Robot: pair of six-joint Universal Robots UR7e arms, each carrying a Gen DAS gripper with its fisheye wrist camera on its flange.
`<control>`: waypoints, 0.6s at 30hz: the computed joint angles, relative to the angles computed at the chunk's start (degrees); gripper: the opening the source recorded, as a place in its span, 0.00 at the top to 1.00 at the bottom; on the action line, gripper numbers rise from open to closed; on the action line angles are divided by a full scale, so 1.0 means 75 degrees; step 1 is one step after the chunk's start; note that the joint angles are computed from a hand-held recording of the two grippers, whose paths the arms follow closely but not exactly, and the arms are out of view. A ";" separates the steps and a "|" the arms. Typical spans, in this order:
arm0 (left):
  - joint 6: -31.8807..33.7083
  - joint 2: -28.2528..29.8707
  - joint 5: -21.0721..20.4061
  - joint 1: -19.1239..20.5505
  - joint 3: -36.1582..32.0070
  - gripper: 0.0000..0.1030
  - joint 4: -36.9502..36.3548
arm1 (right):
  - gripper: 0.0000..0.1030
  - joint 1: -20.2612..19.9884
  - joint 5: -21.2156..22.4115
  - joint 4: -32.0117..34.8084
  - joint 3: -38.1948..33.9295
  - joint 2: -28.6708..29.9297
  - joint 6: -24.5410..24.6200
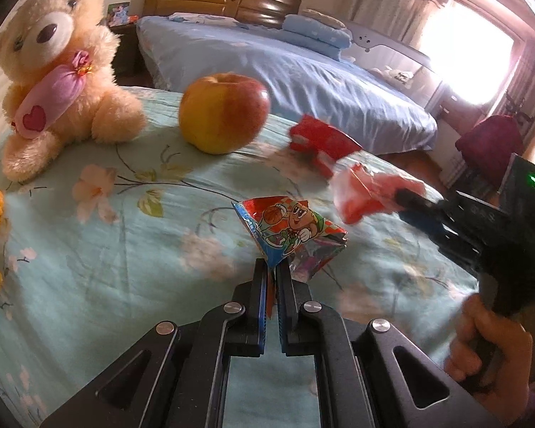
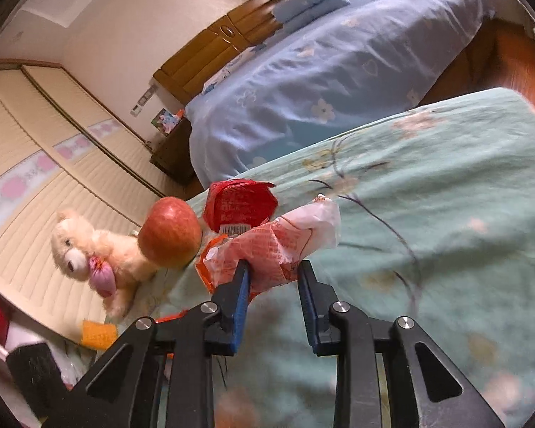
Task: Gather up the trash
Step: 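Carry the snack wrapper and red-white bag over the black bin with both tools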
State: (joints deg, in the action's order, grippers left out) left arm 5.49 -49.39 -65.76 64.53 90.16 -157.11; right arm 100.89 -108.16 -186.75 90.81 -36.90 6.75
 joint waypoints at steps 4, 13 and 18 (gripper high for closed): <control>-0.0001 -0.0119 -0.0162 -0.0127 0.0264 0.96 -0.0024 | 0.75 0.0086 -0.0128 -0.0575 0.0947 -0.0502 -0.0151; 0.0096 -0.0381 -0.0553 -0.0545 0.0964 0.96 0.0003 | 0.75 0.0144 -0.0481 -0.2147 0.3003 -0.1502 -0.0027; 0.0160 -0.0443 -0.0665 -0.0680 0.1209 0.96 0.0059 | 0.75 0.0214 -0.1012 -0.2395 0.3663 -0.1809 -0.0388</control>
State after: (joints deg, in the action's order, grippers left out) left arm 6.69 -52.71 -70.75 59.43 99.22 -156.66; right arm 102.50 -115.75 -204.71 118.28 -50.47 3.84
